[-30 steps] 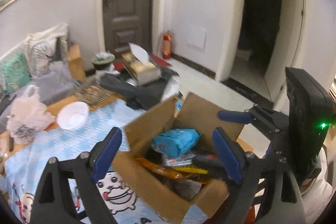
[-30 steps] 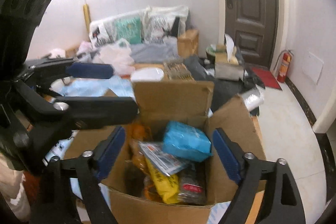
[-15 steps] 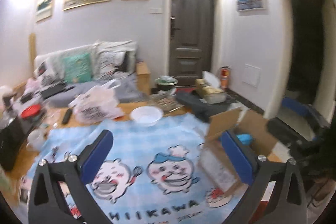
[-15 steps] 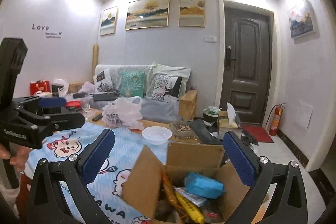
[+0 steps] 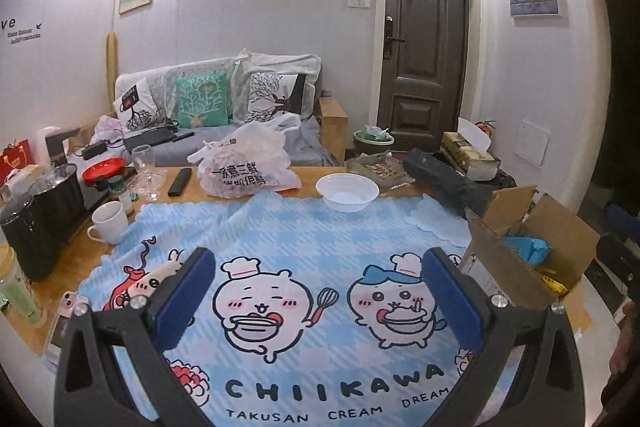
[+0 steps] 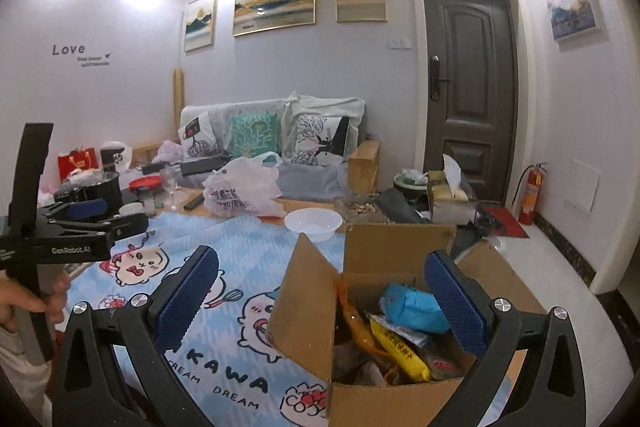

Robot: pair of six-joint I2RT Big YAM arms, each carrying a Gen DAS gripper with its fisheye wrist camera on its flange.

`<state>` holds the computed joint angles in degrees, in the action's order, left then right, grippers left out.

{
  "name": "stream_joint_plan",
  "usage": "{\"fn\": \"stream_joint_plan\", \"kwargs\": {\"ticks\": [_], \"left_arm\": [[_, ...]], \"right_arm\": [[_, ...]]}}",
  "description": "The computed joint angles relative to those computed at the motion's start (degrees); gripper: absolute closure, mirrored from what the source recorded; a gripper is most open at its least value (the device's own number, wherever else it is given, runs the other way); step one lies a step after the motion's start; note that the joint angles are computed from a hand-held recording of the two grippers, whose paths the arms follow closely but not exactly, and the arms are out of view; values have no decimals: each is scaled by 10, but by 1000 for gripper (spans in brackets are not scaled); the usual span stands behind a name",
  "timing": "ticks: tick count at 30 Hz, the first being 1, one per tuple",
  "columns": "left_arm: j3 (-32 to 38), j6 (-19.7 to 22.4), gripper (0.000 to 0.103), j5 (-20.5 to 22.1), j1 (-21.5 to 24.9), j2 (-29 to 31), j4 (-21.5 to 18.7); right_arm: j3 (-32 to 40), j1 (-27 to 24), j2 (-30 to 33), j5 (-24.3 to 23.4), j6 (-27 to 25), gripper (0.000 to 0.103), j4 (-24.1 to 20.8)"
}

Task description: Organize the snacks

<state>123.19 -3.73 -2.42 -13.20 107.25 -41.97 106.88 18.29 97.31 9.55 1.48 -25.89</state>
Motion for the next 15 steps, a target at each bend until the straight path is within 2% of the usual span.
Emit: {"fn": "stream_joint_plan", "kwargs": {"ticks": [15], "left_arm": [[2, 4, 1, -2, -6, -3, -4]], "right_arm": [[-18, -3, -11, -5, 5, 0, 1]]}}
